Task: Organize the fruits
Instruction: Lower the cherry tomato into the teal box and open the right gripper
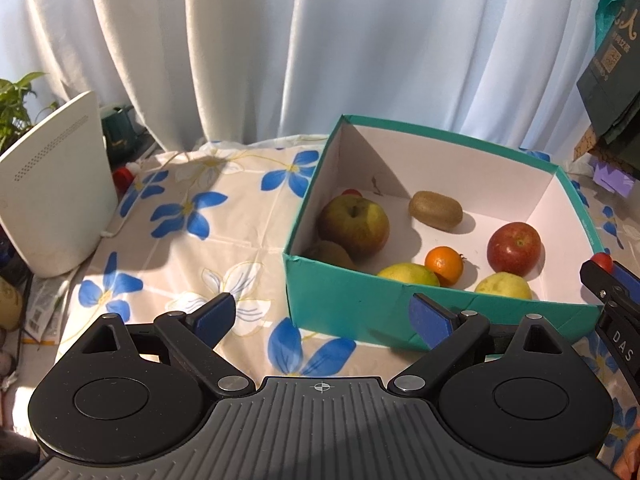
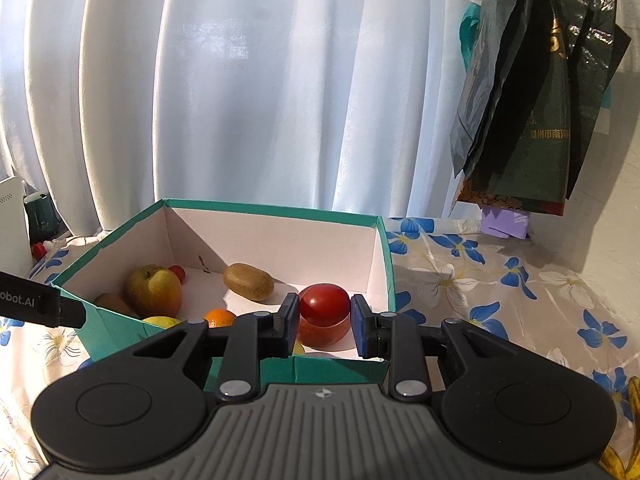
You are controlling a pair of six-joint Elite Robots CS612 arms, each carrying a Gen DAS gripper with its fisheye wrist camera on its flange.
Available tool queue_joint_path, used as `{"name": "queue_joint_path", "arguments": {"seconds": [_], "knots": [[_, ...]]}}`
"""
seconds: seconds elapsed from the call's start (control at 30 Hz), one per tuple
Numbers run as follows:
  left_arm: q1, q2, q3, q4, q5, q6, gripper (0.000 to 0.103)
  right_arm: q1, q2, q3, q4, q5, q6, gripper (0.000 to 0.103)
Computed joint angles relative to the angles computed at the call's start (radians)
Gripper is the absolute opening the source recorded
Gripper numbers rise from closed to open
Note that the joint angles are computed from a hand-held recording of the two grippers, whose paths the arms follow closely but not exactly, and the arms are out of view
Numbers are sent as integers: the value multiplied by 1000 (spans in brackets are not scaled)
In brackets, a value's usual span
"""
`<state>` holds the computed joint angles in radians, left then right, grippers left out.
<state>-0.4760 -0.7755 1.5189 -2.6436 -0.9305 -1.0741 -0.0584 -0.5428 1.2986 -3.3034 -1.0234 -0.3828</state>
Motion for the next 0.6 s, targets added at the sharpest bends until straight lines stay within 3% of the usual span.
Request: {"name": "queue_joint_path", "arguments": {"seconds": [0.23, 0.6], "knots": [[3, -3, 7, 12, -15, -11, 97, 11, 21, -37, 68, -35, -27, 27], [3, 0, 1, 21, -24, 3, 98, 14, 33, -52, 64, -37, -30, 27]]}}
